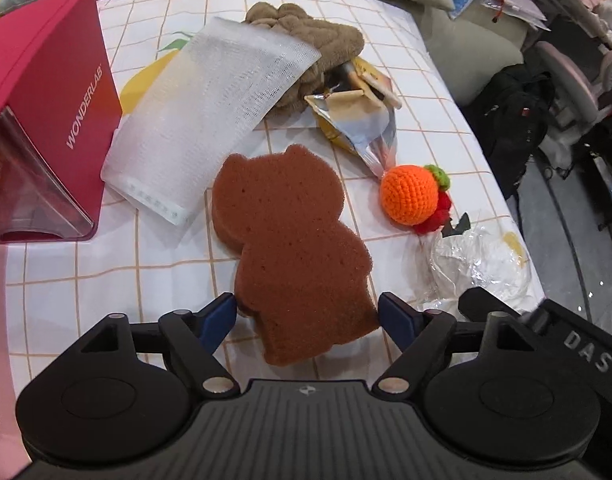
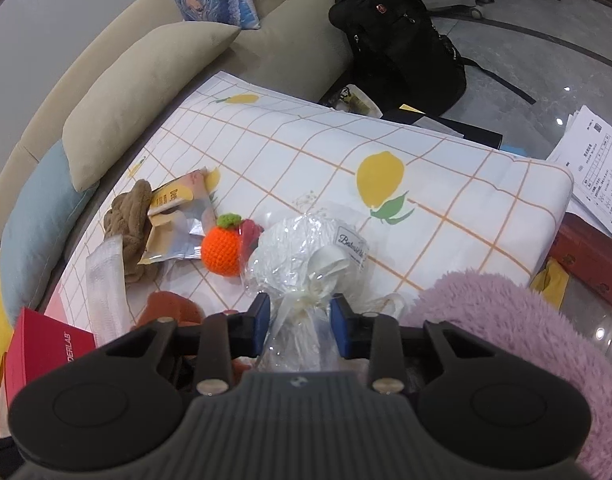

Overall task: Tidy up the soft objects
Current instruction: 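Grasp the brown bear sponge with the left tool while the right tool grasps the ribboned clear bag, then carry the sponge and bag over the white box and release them inside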

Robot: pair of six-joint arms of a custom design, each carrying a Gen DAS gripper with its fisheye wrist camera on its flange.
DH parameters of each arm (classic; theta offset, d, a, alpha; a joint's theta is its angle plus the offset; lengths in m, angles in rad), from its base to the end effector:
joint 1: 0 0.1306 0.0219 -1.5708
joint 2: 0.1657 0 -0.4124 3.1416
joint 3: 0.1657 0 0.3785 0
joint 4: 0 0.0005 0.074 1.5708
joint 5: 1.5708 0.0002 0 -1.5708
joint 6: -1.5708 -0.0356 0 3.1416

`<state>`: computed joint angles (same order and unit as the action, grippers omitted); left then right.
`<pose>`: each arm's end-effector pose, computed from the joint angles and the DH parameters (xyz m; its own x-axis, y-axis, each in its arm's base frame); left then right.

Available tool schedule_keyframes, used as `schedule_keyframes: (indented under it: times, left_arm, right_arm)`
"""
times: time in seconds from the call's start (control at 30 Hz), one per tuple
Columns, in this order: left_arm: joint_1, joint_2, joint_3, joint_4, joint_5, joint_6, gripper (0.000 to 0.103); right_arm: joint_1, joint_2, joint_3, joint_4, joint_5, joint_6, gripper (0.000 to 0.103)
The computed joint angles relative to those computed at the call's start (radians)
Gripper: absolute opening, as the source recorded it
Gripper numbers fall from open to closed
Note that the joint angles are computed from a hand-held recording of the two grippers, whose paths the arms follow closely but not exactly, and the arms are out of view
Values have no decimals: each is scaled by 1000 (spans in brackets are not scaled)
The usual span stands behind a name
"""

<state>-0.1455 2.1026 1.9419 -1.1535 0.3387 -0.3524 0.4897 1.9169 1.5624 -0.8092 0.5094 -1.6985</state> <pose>0.6785 -0.1119 0.2820 -0.8222 0.4495 -0.3491 0.5370 0.8160 -0.2141 0.5558 0.2760 0.2622 -0.1351 0.9092 -0.3937 0.8344 0.3187 0.4497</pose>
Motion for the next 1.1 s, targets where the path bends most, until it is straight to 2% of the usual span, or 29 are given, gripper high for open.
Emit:
schedule_keyframes:
  times: [0.1,0.27,0.33,0.37,0.4,0.47,0.6,0.67,0.83,0.9,1.0,1.1]
  left_arm:
    - [-8,6,-2,15,-22,1,96]
    - [-14,5,-16,75,-53,-49,96]
    - [-15,8,-9,73,-64,-83,89]
    - [-13,10,-4,65,-61,-103,82]
    - [-10,11,1,58,-57,-113,81]
    - [2,17,14,41,-37,-122,79]
    - [30,-2,1,38,14,-174,78]
    - [47,-20,-13,39,38,-199,78]
    - [99,-42,5,-28,108,-251,78]
    - [123,-49,18,-67,143,-297,78]
    - [163,-49,49,-134,196,-369,78]
    - [209,-44,84,-204,244,-412,78]
  right_arm:
    - [-2,5,8,-4,-8,11,33]
    - [-8,6,3,6,-40,31,40]
    - [-11,11,8,4,-54,44,42]
    - [-12,13,11,3,-61,55,42]
    - [-13,15,15,0,-66,65,43]
    - [-15,18,16,10,-85,89,44]
    - [-9,21,28,2,-73,123,36]
    - [-5,22,34,-4,-65,133,35]
    - [10,12,42,-6,-56,177,35]
    - [16,8,47,-2,-76,199,35]
    - [32,16,84,-48,-76,219,35]
    - [52,16,101,-53,-75,225,36]
